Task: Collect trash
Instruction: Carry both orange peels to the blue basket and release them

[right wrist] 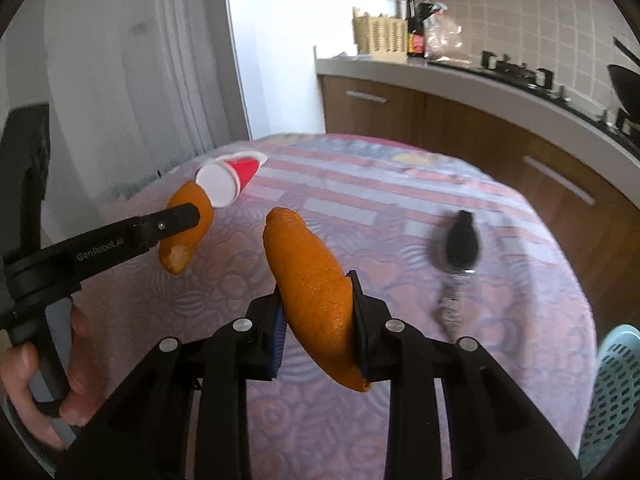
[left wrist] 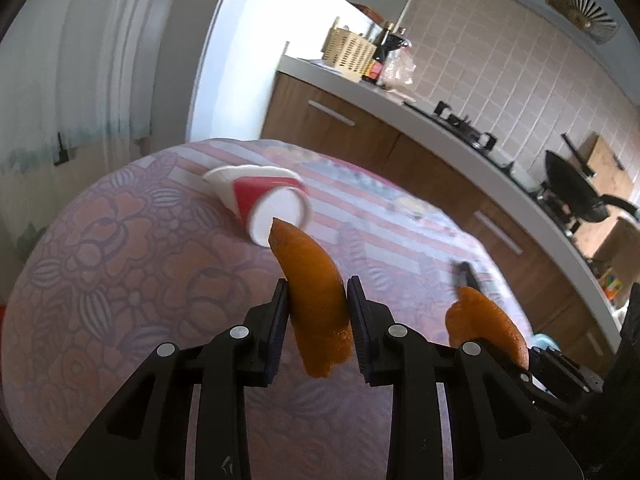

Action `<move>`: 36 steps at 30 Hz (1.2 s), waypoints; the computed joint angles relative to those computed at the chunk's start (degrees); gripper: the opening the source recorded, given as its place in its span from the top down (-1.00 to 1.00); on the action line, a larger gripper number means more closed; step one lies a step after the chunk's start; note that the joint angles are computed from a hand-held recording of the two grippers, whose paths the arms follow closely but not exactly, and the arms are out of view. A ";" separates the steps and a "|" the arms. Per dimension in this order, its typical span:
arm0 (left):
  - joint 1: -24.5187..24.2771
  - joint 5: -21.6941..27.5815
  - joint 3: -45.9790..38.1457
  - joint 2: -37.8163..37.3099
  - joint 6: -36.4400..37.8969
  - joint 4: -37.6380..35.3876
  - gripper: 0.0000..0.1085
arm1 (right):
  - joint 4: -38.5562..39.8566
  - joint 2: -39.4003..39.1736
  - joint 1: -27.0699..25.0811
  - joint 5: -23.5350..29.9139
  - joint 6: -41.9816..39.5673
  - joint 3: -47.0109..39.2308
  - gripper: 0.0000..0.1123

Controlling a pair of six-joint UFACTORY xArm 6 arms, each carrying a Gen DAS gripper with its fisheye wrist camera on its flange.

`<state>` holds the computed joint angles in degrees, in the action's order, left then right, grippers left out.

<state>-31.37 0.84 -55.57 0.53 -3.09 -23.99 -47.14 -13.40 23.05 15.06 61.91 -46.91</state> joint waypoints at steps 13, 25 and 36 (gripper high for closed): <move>-12.49 6.22 -9.37 0.76 20.54 -19.95 0.49 | -1.87 -24.77 -6.08 7.19 3.80 15.55 0.56; -21.67 13.01 -26.13 12.88 16.02 -11.10 0.49 | 13.53 -48.60 -21.30 14.22 -8.53 27.19 0.56; -28.13 22.12 -43.87 27.17 10.69 -3.05 0.48 | 37.13 -63.62 -42.37 22.90 -33.79 37.02 0.55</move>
<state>-59.50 22.95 -99.44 27.71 7.61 -27.05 -10.01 -77.02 -19.32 37.96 28.12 -9.88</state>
